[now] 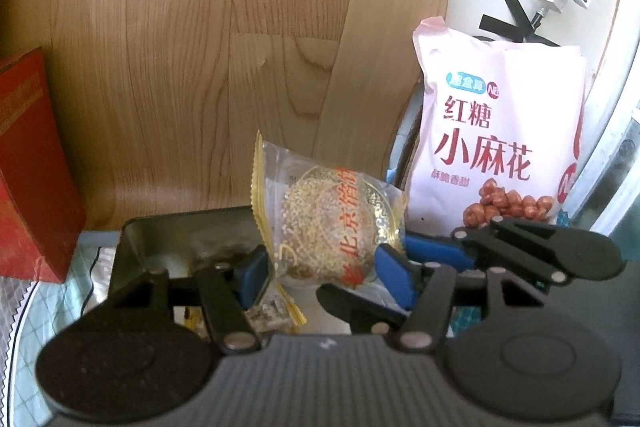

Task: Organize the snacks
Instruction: 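Lift the pastry bag with the left tool and drop it into the black tray, then move the left tool to the green wrapped packet and grasp it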

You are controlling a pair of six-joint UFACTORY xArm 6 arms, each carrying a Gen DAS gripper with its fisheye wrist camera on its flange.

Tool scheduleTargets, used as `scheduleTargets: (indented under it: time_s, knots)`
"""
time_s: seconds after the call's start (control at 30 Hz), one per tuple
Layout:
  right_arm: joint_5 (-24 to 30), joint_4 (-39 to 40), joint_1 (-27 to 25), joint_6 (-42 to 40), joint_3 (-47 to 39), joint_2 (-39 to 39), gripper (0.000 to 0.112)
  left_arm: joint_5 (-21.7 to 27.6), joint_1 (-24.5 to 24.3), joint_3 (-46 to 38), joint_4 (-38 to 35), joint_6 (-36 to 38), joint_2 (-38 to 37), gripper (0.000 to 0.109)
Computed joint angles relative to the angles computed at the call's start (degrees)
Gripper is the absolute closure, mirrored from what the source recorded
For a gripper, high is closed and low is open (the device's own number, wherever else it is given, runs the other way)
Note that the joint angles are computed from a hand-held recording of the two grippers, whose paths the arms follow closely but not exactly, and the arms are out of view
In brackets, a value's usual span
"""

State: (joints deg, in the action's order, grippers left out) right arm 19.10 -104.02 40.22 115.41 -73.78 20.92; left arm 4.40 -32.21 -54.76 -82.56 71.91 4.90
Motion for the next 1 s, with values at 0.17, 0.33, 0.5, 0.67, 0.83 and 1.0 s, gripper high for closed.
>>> scheduleTargets:
  time_s: [0.17, 0.33, 0.5, 0.67, 0.83, 1.0]
  knots:
    - [-0.97, 1.80, -0.34, -1.81, 0.01, 0.33, 0.059, 0.15, 0.07, -0.10, 2.24, -2.09, 0.91, 0.050]
    - [-2.85, 4.76, -1.19, -3.98, -1.29, 1.90, 0.058, 0.91, 0.64, -0.39, 7.98, -8.03, 2.43, 0.048]
    - [-1.85, 9.01, -1.02, -8.16, -1.36, 2.31, 0.054, -1.16, 0.99, -0.35, 7.21, -7.53, 2.51, 0.045]
    - [-0.04, 0.18, -0.65, 3.36, 3.92, -3.44, 0.054, 3.35, 4.51, 2.42, -1.82, 0.07, -3.20, 0.045]
    - [-2.42, -13.09, -0.32, 26.88, 12.33, -11.05, 0.060, 12.88, 12.33, 12.44, -10.54, 8.87, -13.80, 0.043]
    - [-9.10, -22.43, 1.44, 40.69, 9.74, -7.26, 0.076, 17.51, 17.20, 24.71, -8.81, 6.24, -21.27, 0.044]
